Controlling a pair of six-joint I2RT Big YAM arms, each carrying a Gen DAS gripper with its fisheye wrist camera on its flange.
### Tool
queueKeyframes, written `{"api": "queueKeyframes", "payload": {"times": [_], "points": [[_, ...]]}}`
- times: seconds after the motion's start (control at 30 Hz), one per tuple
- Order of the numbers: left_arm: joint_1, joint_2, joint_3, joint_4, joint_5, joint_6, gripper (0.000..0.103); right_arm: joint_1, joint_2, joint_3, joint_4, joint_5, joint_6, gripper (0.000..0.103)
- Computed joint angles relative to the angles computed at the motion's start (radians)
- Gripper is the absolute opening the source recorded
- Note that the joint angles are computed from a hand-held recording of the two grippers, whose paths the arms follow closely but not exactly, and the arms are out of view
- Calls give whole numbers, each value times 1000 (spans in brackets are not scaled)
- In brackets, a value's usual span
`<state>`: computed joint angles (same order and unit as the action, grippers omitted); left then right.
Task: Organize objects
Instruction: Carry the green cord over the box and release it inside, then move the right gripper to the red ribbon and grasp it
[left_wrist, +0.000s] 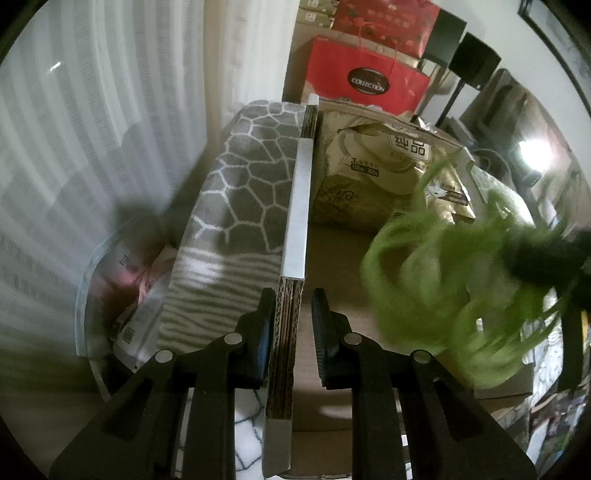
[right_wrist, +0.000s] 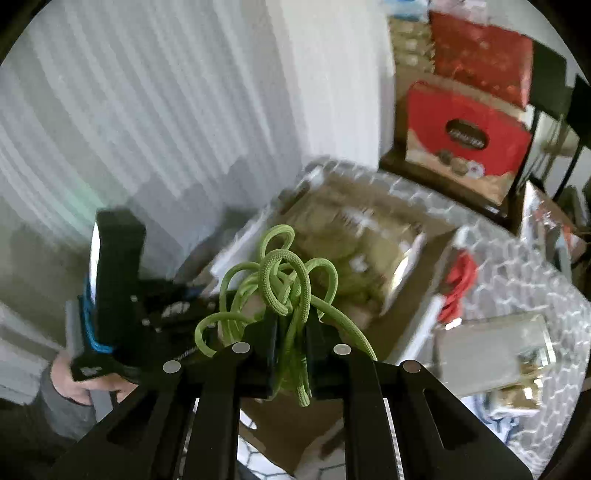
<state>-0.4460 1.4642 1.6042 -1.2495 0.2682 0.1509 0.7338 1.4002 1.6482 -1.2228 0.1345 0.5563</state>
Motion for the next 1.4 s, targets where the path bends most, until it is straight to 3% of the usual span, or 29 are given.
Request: {"api": "queueKeyframes", "payload": {"times": [0.27,0.33,0.43,0.5,0.53,0.8,1.03,1.23,1.4], "points": [[-2,-2,-3,3,-4,-3,16,-3,34,-70,47,-20,9,17],[-3,-3,-4,5,-6,-4,16,-14,35,-78,39,-35,18,26],[-3,-3,-4,6,-9,-4,16,-29,9,-92,52,-63,38,30],[-2,-2,-3,5,-7,-5,16,-28,-10,-86,51,-36,48,48],[-3,-2,-3,5,-9,-5,16,-30,-25,-85,56,-30,46,49],[-11,-10,-13,12,-21,-10,16,-70,-77,-28,-25,71,45,50],[-17,-13,-17,18,-32,-17,16,-182,-130,-69,-107,124,91,50],[-21,-15,-20,20,-40,-28,17,-268,-141,-117,-108,111,122,50],[-20,-15,-20,20,-40,-29,16,-338,-130,-167,-31,-6,156,47]]}}
